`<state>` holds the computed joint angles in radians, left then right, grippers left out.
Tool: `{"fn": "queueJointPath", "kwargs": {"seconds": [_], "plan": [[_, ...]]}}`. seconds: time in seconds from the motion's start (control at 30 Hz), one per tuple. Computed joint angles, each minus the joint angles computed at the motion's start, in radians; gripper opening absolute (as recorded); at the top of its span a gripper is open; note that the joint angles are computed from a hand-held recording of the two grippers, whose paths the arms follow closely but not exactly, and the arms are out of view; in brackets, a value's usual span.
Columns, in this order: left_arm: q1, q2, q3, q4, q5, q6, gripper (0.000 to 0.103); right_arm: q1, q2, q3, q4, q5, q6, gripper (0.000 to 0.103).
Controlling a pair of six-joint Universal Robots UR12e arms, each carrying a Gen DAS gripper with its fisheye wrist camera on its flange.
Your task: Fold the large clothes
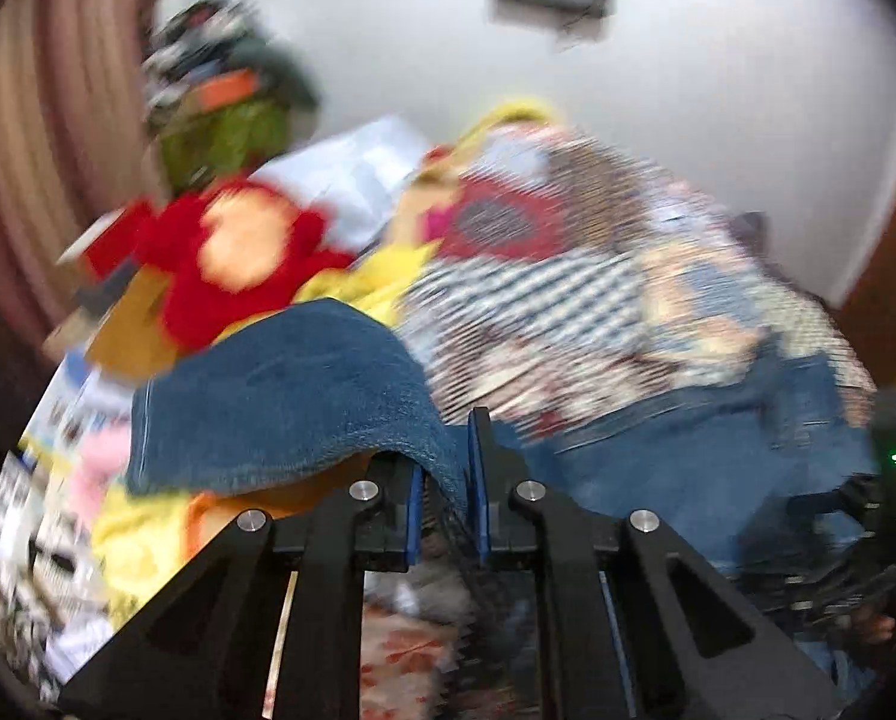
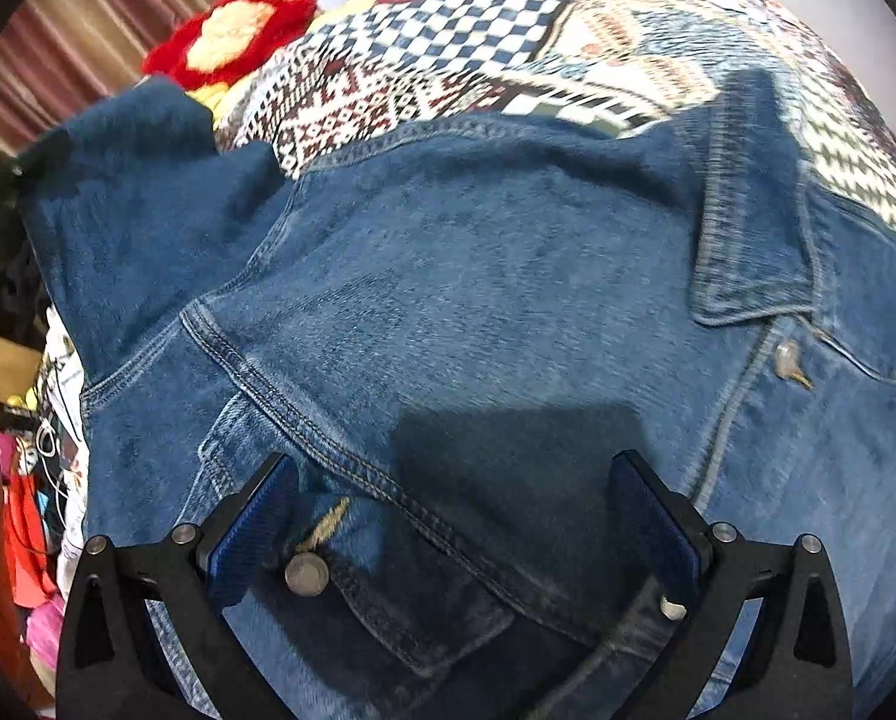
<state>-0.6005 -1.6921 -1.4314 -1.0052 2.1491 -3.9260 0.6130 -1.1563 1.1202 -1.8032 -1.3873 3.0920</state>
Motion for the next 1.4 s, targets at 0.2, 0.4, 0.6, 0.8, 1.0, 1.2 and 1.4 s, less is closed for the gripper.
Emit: {"fn": "queueJointPath", "kwargs": {"seconds": [0.2, 0.4, 0.6, 0.8, 1.0, 1.2, 1.4], "plan": [[-0.012, -0.091, 0.094, 0.016, -0.138, 0.085, 0.013, -0.023, -0.067, 0.062, -0.08, -0.025, 0.038, 0.103], [0.028, -0.118, 0.055, -0.024, -0.403, -0.029, 0.016, -0.055, -0.147, 0.137, -0.137, -0.031, 0.088, 0.103], [0.009, -0.11, 0.031, -0.048, -0.452, -0.036, 0.034, -0.071, -0.194, 0.18, -0.171, -0.046, 0.097, 0.103], [0.01, -0.037, -0.011, -0.005, -0.403, -0.067, 0.068, -0.07, -0.188, 0.171, -0.194, -0.024, 0.122, 0.103], [0.066, 0.032, -0.075, -0.018, -0.362, -0.154, 0.073, -0.059, -0.171, 0.15, -0.19, -0.015, 0.128, 0.103], [0.15, 0.083, -0.193, 0.12, -0.47, -0.292, 0.073, -0.049, -0.168, 0.142, -0.188, -0.042, 0.112, 0.103], [0.147, 0.059, -0.159, 0.061, -0.388, -0.28, 0.035, -0.063, -0.178, 0.168, -0.183, -0.034, 0.134, 0.103]]}}
